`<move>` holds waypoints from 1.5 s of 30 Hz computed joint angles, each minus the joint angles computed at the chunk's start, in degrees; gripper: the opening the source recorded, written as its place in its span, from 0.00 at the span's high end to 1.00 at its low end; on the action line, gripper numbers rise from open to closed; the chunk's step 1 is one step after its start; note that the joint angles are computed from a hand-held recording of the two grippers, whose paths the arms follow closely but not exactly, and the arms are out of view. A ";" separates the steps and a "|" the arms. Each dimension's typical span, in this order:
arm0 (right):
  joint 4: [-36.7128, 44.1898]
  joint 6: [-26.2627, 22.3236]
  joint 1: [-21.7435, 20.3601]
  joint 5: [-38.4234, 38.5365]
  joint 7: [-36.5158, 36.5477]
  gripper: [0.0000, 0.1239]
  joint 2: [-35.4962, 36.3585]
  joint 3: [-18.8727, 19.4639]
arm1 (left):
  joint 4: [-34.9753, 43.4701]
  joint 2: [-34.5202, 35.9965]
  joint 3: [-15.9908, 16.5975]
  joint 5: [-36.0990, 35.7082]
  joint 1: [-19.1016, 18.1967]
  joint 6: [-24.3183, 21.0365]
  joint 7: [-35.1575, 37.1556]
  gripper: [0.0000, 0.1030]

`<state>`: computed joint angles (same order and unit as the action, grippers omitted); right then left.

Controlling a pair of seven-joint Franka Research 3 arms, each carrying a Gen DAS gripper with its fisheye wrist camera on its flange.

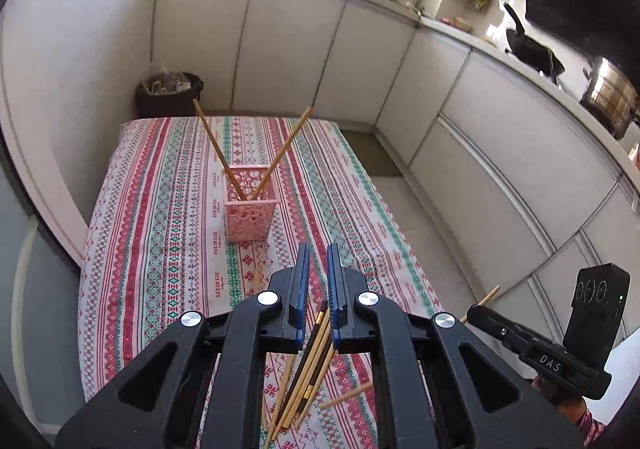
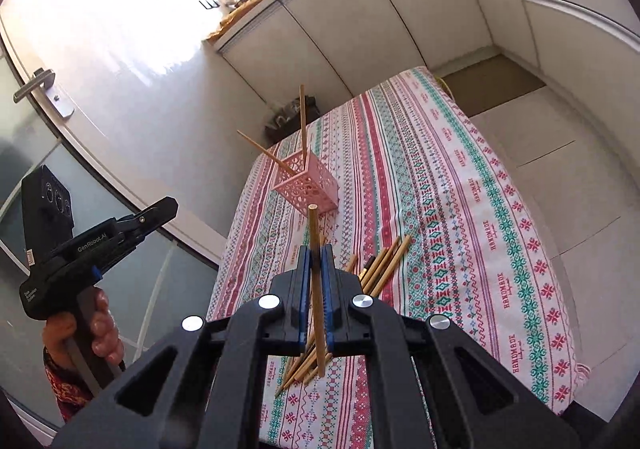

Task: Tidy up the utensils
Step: 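Lower the left tool's chopstick into the basket and open it while the right tool carries its chopstick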

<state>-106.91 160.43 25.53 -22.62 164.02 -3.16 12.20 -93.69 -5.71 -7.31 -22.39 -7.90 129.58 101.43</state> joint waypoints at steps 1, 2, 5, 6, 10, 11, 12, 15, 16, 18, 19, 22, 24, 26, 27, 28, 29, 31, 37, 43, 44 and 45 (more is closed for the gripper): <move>-0.42 0.05 -0.08 0.80 -0.33 0.95 -0.03 -0.23 | 2.55 2.16 -0.34 2.06 -0.04 -3.19 -0.82 0.88; -1.03 0.26 -0.16 1.49 -0.21 0.95 -0.14 -0.35 | 5.37 4.82 -0.88 4.90 -0.03 -6.72 -2.14 0.72; -3.92 3.99 -0.56 6.44 -1.76 0.95 -0.23 -1.19 | 15.09 15.82 -2.59 17.27 -0.97 -18.09 -8.28 0.58; -4.76 5.04 -0.73 7.79 -2.52 0.95 -0.24 -1.35 | 19.05 20.35 -2.77 21.20 -1.72 -22.26 -10.18 0.58; -6.24 6.87 -1.41 10.67 -5.08 0.95 -0.50 -1.34 | 28.33 31.90 -2.42 28.93 -3.63 -28.90 -14.94 0.58; -6.38 7.20 -1.51 11.51 -5.98 0.95 -0.50 -1.37 | 29.78 33.57 -2.23 30.36 -4.14 -28.76 -15.99 0.58; -6.60 7.76 -1.47 12.94 -7.37 0.95 -0.44 -1.48 | 31.49 35.17 -2.23 31.11 -4.43 -29.02 -16.49 0.58; -7.13 9.00 -1.48 15.91 -10.33 0.95 -0.35 -1.56 | 33.80 37.36 -3.15 30.39 -3.84 -28.36 -15.50 0.78; -7.43 9.54 -1.50 16.95 -11.12 0.95 -0.43 -1.61 | 34.10 37.50 -3.68 29.11 -3.34 -28.89 -14.83 0.94; -7.89 10.19 -1.67 18.42 -12.10 0.95 -0.87 -1.54 | 28.91 34.46 -3.54 30.55 -3.51 -25.65 -13.43 0.94; -8.12 10.51 -1.85 18.74 -12.30 0.95 -1.00 -1.43 | 24.51 31.85 -3.73 30.12 -2.83 -22.22 -13.14 0.94; -8.72 11.04 -2.04 20.55 -13.73 0.95 -1.39 -1.19 | 10.76 22.00 -4.49 25.13 0.47 -10.19 -12.90 0.94; -8.80 10.75 -2.24 20.87 -14.26 0.95 -1.53 -0.92 | 2.00 14.24 -4.64 20.50 2.36 -1.40 -10.89 0.94; -9.02 11.09 -2.33 21.58 -14.68 0.95 -1.58 -0.80 | -3.87 7.94 -4.06 14.65 3.37 4.55 -8.32 0.94; -9.06 11.19 -2.61 21.09 -14.15 0.95 -1.61 -0.58 | -6.54 4.90 -3.50 13.13 3.36 8.08 -7.45 0.94; -9.03 11.22 -2.97 20.17 -13.32 0.95 -1.64 -0.31 | -7.79 3.00 -2.97 12.72 3.06 10.61 -7.16 0.94; -8.96 11.19 -3.23 19.42 -12.69 0.95 -1.62 -0.10 | -7.75 2.03 -2.63 11.93 2.52 11.96 -7.15 0.94; -8.77 10.88 -3.44 18.53 -12.00 0.95 -1.51 0.08 | -7.28 0.35 -1.90 10.52 1.62 14.07 -6.60 0.94; -8.72 10.78 -3.24 18.30 -11.79 0.95 -1.35 -0.20 | -1.06 1.63 -1.54 10.38 -0.48 18.76 -7.03 0.94; -8.93 11.16 -2.79 20.66 -13.63 0.95 -1.40 -0.63 | 8.76 8.99 -2.43 22.58 -0.46 26.56 -18.08 0.94; -8.98 11.09 -2.86 20.74 -13.69 0.95 -1.44 -0.63 | 11.27 11.19 -2.20 26.72 -0.74 27.82 -21.72 0.94; -9.07 10.98 -2.93 20.83 -13.71 0.95 -1.51 -0.64 | 13.59 12.82 -2.03 29.57 -1.14 28.14 -24.78 0.94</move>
<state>-115.98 171.41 22.60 -1.79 150.31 -4.67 11.56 -80.09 7.11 -9.35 7.18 -9.04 157.72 76.66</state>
